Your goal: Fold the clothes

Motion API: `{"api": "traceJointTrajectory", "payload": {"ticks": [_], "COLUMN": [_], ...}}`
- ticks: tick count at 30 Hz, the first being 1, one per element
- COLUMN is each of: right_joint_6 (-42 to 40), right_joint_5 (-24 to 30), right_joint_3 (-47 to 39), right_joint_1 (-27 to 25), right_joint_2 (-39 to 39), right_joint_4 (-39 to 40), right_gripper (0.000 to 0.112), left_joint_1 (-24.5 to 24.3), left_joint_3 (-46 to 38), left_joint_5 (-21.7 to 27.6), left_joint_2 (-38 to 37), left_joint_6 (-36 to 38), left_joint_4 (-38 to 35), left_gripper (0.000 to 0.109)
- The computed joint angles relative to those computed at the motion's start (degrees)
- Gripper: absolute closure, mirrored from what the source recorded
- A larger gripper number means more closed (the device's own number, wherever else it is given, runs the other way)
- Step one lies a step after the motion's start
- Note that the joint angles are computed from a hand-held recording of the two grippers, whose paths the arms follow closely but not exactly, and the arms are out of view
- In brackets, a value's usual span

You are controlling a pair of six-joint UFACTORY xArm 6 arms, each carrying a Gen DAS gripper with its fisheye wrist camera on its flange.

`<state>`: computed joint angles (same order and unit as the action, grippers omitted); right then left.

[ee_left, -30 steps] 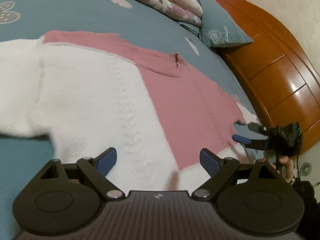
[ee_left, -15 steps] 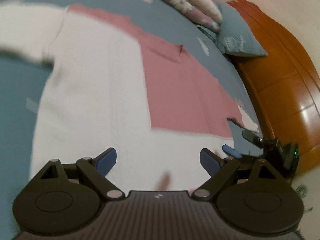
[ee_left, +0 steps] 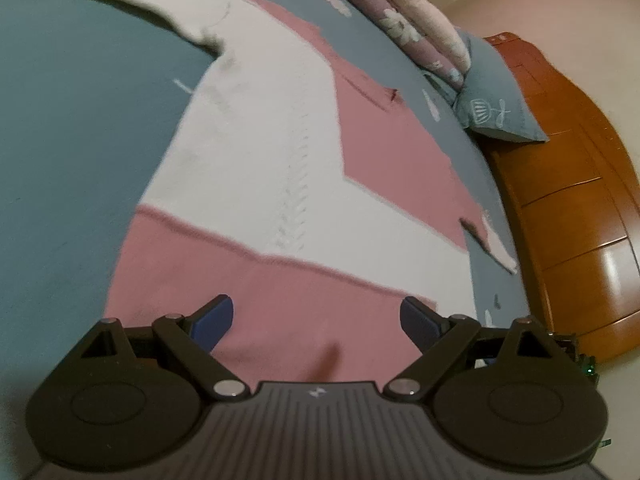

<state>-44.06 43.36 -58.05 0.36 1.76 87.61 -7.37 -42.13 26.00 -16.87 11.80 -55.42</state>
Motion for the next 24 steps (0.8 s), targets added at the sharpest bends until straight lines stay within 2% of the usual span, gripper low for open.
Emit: {"api": "traceJointTrajectory", "payload": {"ticks": [3, 5, 8, 11, 14, 16, 17, 20, 22, 24], "right_joint_6": [4.26, 3.54, 0.83, 1.09, 6.62, 10.49, 11.84, 14.86, 11.44, 8.35], "right_joint_5": [-0.64, -3.81, -2.32, -1.26, -0.14, 1.00, 0.65, -1.45, -2.58, -3.41], "right_joint_3": [-1.98, -6.14, -16.79, -31.29, -46.75, -55.88, -59.16, -61.98, -58.38, -54.78], "right_joint_1": [-0.87, -0.12, -0.53, 0.38, 1.50, 1.78, 1.86, 1.27, -0.38, -2.35], "right_joint_2": [-0.09, 1.45, 8.08, 19.06, 31.64, 38.99, 41.71, 44.70, 43.26, 41.51], "right_joint_4": [-4.21, -6.08, -2.10, 1.06, -1.61, -5.32, -7.62, -15.01, -11.97, -7.33], "right_gripper": [0.010, 0.010, 0.010, 0.010, 0.010, 0.010, 0.010, 0.010, 0.015, 0.016], "left_joint_1": [0.49, -0.51, -1.80, -3.14, -3.65, -4.28, -4.10, -3.58, -3.60, -3.78], "left_joint_3": [-3.23, -5.54, -9.48, -12.77, -14.19, -13.58, -14.02, -14.71, -14.62, -14.51], "left_joint_5": [3.66, 2.51, 0.77, 0.03, 1.76, 0.50, 1.39, 2.77, 2.66, 2.21], "left_joint_2": [0.80, 1.60, 5.11, 9.98, 12.85, 12.51, 12.63, 12.87, 12.84, 12.93], "left_joint_6": [-10.05, -12.50, -8.64, -10.77, -12.33, -11.13, -11.44, -11.56, -11.37, -11.16], "left_joint_4": [13.20, 19.13, 14.65, 14.38, 15.76, 16.36, 17.15, 16.56, 16.05, 15.77], "left_gripper": [0.018, 0.018, 0.016, 0.016, 0.015, 0.013, 0.013, 0.013, 0.013, 0.013]}}
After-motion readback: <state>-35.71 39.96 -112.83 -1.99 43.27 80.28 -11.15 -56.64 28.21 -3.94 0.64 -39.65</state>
